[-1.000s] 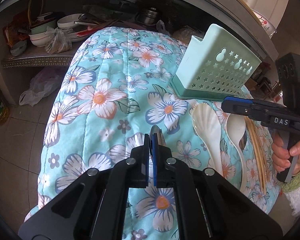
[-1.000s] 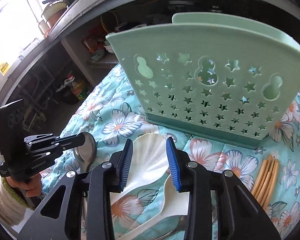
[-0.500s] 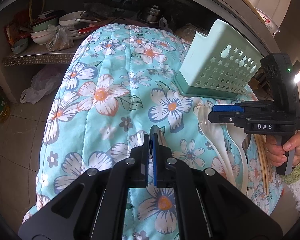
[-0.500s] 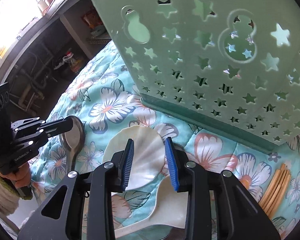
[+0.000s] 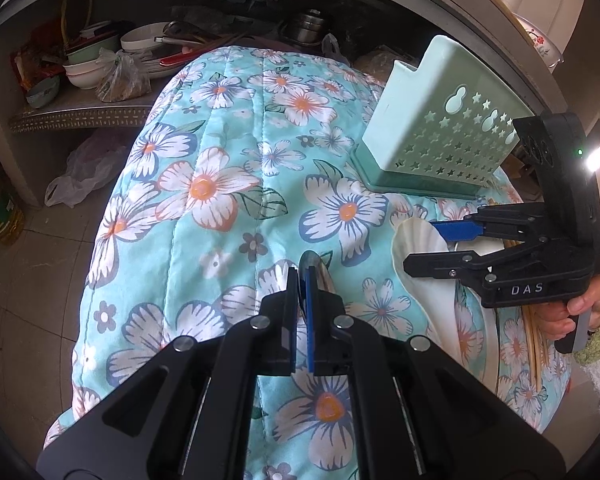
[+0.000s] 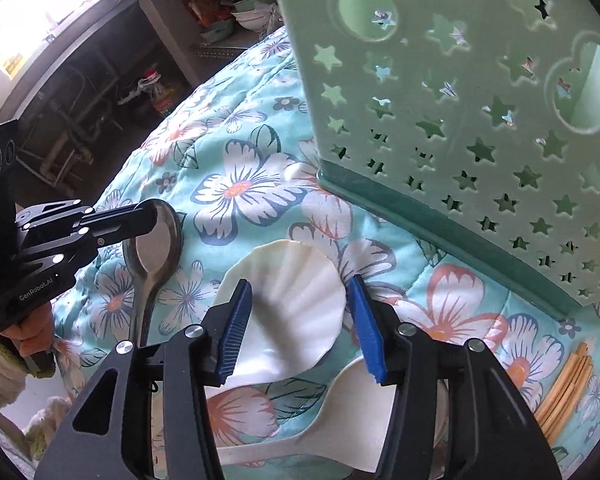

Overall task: Organize utensils
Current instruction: 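Close right tool on the white shell paddle and lift it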

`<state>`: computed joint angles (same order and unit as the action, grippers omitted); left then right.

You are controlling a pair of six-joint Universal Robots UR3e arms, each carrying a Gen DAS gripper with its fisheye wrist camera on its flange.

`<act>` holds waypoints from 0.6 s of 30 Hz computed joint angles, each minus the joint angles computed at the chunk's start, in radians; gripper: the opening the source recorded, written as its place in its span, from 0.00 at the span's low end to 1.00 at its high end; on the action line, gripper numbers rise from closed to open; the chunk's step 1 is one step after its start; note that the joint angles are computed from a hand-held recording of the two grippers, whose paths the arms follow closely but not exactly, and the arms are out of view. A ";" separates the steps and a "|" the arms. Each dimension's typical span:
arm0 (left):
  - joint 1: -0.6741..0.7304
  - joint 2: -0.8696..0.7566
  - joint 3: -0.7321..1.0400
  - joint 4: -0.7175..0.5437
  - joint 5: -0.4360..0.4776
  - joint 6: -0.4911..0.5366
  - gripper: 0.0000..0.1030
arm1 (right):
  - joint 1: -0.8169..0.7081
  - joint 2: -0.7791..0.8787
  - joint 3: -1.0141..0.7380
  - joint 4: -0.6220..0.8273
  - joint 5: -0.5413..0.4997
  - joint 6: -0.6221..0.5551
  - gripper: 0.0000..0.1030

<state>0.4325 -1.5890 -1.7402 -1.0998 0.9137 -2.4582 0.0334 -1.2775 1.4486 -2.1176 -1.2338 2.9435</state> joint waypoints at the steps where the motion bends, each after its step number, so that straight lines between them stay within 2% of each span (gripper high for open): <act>1: 0.001 0.001 -0.002 0.001 0.000 -0.001 0.03 | 0.006 -0.001 -0.004 0.003 -0.011 0.006 0.46; 2: 0.002 0.002 -0.004 0.003 0.000 0.000 0.03 | 0.012 -0.001 -0.010 0.007 -0.023 0.012 0.44; 4: 0.005 0.007 -0.013 0.008 -0.001 -0.001 0.03 | 0.023 0.000 -0.024 0.016 -0.038 0.031 0.27; 6: 0.006 0.007 -0.018 0.013 -0.001 -0.006 0.03 | 0.013 -0.019 -0.012 0.017 -0.021 0.050 0.18; 10: 0.005 0.009 -0.028 0.029 0.001 -0.012 0.03 | 0.006 -0.068 0.017 0.002 0.011 0.074 0.07; 12: 0.001 0.014 -0.036 0.041 0.007 -0.019 0.03 | 0.002 -0.101 0.030 -0.008 0.030 0.087 0.04; 18: 0.001 0.016 -0.039 0.038 0.006 -0.030 0.03 | 0.000 -0.225 0.031 -0.055 -0.003 0.128 0.03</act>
